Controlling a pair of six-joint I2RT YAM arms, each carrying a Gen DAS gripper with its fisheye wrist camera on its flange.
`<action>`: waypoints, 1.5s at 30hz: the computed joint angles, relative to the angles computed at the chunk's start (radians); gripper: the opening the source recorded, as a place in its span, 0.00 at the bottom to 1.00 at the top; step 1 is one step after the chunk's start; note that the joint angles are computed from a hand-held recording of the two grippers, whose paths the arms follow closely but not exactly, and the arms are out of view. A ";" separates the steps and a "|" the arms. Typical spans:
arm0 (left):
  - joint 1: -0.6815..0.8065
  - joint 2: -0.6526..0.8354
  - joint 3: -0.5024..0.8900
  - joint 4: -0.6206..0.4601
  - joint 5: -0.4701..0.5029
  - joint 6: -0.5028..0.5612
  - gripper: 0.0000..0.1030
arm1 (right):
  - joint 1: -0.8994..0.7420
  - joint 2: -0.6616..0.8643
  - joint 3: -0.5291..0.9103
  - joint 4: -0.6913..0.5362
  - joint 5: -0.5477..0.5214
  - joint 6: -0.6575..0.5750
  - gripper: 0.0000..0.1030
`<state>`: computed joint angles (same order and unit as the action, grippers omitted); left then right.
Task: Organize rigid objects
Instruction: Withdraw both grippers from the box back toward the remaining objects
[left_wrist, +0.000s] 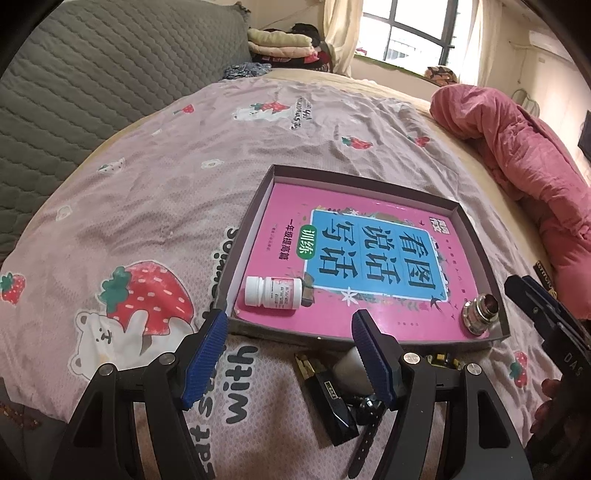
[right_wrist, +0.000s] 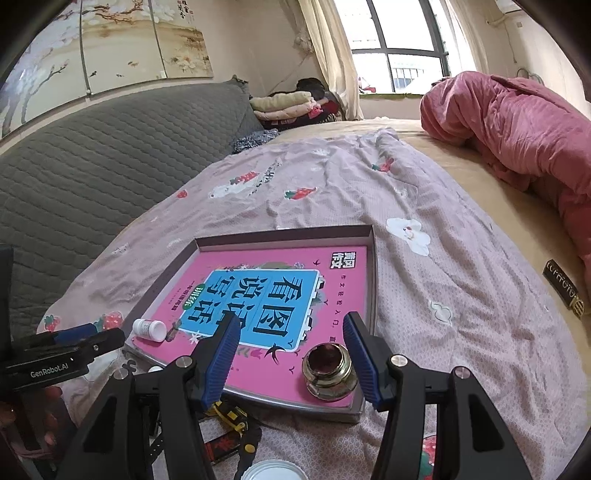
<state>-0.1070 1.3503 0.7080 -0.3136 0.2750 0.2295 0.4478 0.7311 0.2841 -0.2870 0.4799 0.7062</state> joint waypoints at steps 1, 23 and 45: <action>0.000 -0.008 -0.003 -0.004 0.000 0.005 0.69 | 0.009 -0.017 -0.001 -0.012 0.009 0.006 0.56; 0.037 -0.038 -0.006 -0.075 0.035 0.061 0.75 | 0.247 -0.090 0.035 -0.298 0.140 0.288 0.57; 0.077 -0.063 -0.055 -0.141 0.042 0.156 0.75 | 0.513 0.067 0.100 -0.486 0.209 0.640 0.57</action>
<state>-0.0299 1.2868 0.6531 -0.4544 0.3167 0.3852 0.9612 0.7984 0.3838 -0.7727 0.6886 1.3459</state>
